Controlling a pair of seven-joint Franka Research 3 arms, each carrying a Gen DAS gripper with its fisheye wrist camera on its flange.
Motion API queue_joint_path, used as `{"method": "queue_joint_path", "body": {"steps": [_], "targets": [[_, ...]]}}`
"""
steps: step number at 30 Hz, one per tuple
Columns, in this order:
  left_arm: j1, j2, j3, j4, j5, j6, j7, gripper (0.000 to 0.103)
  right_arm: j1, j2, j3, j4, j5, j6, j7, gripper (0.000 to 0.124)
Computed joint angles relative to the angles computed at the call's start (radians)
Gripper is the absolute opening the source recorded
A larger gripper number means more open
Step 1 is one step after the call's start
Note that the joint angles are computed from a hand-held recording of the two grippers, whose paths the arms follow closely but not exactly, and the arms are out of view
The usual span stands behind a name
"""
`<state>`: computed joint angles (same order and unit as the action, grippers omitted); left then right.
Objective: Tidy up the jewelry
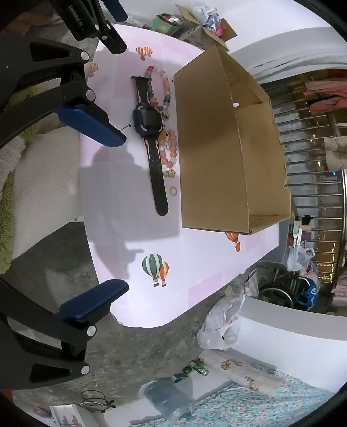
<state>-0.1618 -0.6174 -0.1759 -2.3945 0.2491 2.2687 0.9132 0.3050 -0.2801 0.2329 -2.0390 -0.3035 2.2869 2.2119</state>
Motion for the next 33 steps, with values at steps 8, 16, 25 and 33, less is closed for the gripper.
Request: {"method": "queue_joint_path", "body": {"steps": [8, 16, 25, 33], "targets": [[0.000, 0.008, 0.001, 0.006, 0.001, 0.000, -0.003, 0.093, 0.001, -0.003, 0.000, -0.001, -0.001, 0.000, 0.001, 0.097], [0.000, -0.002, 0.001, -0.003, 0.002, 0.008, -0.003, 0.093, 0.000, -0.005, 0.001, -0.003, -0.002, 0.003, 0.001, 0.097], [0.000, -0.002, 0.001, -0.005, 0.003, 0.010, -0.004, 0.093, -0.001, -0.005, 0.002, -0.003, -0.003, 0.004, 0.002, 0.097], [0.000, -0.003, 0.001, -0.005, 0.004, 0.012, -0.004, 0.093, -0.001, -0.005, 0.002, -0.004, -0.004, 0.005, 0.003, 0.097]]}}
